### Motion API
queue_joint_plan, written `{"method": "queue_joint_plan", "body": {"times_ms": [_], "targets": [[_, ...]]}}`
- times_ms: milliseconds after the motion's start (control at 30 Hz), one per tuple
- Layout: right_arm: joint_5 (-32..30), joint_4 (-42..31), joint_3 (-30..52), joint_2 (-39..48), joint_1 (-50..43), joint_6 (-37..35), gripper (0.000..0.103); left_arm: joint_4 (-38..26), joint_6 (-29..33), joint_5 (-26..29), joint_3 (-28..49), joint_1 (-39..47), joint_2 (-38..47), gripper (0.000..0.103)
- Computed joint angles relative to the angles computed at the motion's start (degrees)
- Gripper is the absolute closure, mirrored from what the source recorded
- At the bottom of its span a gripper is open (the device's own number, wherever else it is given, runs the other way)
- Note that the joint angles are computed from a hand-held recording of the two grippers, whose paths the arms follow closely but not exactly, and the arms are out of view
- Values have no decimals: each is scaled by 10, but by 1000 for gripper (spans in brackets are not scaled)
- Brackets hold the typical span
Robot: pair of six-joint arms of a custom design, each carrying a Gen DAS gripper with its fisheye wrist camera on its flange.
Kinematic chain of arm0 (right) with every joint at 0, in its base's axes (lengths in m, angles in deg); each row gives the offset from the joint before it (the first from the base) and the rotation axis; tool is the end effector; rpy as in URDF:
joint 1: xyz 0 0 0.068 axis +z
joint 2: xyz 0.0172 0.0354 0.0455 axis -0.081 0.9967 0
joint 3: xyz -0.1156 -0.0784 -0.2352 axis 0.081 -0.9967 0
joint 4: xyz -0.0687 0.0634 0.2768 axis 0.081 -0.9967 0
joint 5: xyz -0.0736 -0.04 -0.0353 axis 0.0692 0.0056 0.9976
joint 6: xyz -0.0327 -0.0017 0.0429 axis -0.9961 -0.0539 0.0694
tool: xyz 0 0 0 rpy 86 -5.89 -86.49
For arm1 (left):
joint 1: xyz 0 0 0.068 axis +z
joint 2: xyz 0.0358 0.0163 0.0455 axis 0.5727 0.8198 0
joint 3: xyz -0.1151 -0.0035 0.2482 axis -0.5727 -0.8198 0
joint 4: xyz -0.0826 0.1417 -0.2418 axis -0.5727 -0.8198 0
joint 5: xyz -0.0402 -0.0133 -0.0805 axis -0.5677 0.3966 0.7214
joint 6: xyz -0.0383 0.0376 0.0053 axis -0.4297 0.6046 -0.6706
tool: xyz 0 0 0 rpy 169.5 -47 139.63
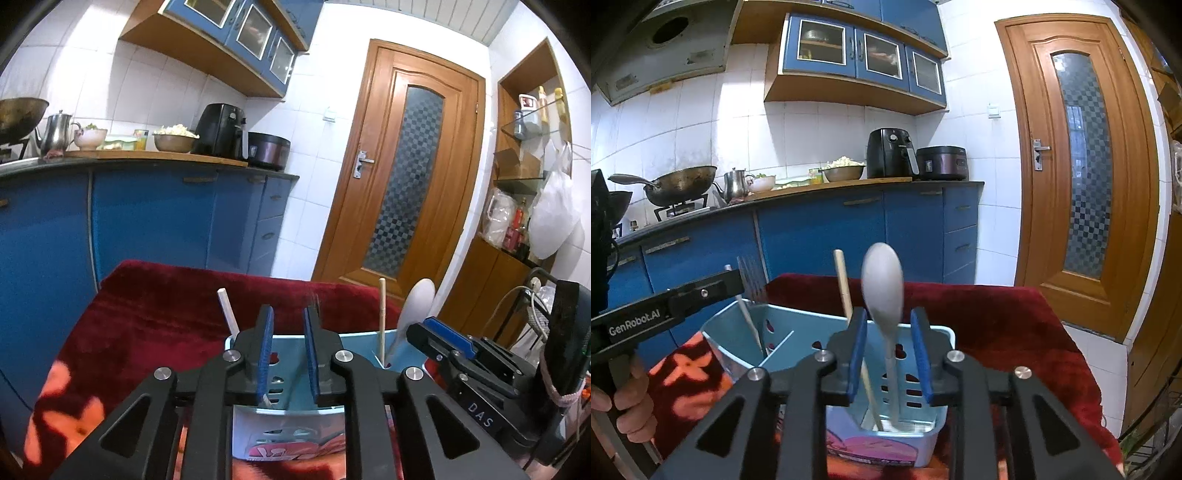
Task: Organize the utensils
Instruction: 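Open both tools to release the fork and spoon in the holder, then move both tools back down to the remaining utensils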
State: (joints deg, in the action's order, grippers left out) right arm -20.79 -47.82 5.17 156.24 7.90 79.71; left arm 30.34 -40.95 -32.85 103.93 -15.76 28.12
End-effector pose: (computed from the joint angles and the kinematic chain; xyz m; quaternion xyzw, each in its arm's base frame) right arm 0.3137 0.0836 0.1246 -0.2270 0.7926 0.1991 0.5297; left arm 0.2347 -0.2454 0.1232 -0.1053 0.8115 -0.0673 0.5708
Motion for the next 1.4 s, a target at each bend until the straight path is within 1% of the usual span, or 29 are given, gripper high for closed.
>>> {"method": "queue_joint_plan", "body": {"times_ms": [167, 267, 333, 533, 600, 633, 700, 867, 1000, 1167, 1400], "targets": [[-17, -27, -19, -46, -8, 9, 75, -38, -23, 3, -1, -9, -23, 86], [-21, -51, -35, -84, -13, 8, 75, -76, -40, -6, 0, -20, -38, 86], [-21, -69, -46, -111, -16, 11, 75, -112, -62, -14, 1, -31, -51, 86], [-21, -144, -77, -191, -21, 14, 75, -220, -135, -37, 0, -70, -87, 86], [-24, -170, -93, -218, -26, 16, 75, -271, -170, -45, 6, -86, -93, 86], [-26, -177, -99, -226, -28, 17, 75, -286, -182, -45, 7, -91, -95, 86], [-28, -201, -115, -248, -33, 17, 75, -327, -218, -41, 11, -104, -95, 86], [-34, -258, -139, -284, -47, 9, 75, -394, -292, -11, 15, -127, -88, 86], [-44, -300, -157, -299, -66, -3, 75, -410, -329, 18, 8, -146, -82, 86], [-52, -338, -175, -313, -91, -29, 75, -425, -347, 52, 14, -160, -62, 86], [-75, -378, -193, -328, -128, -64, 72, -403, -363, 107, 16, -170, -32, 86]]}}
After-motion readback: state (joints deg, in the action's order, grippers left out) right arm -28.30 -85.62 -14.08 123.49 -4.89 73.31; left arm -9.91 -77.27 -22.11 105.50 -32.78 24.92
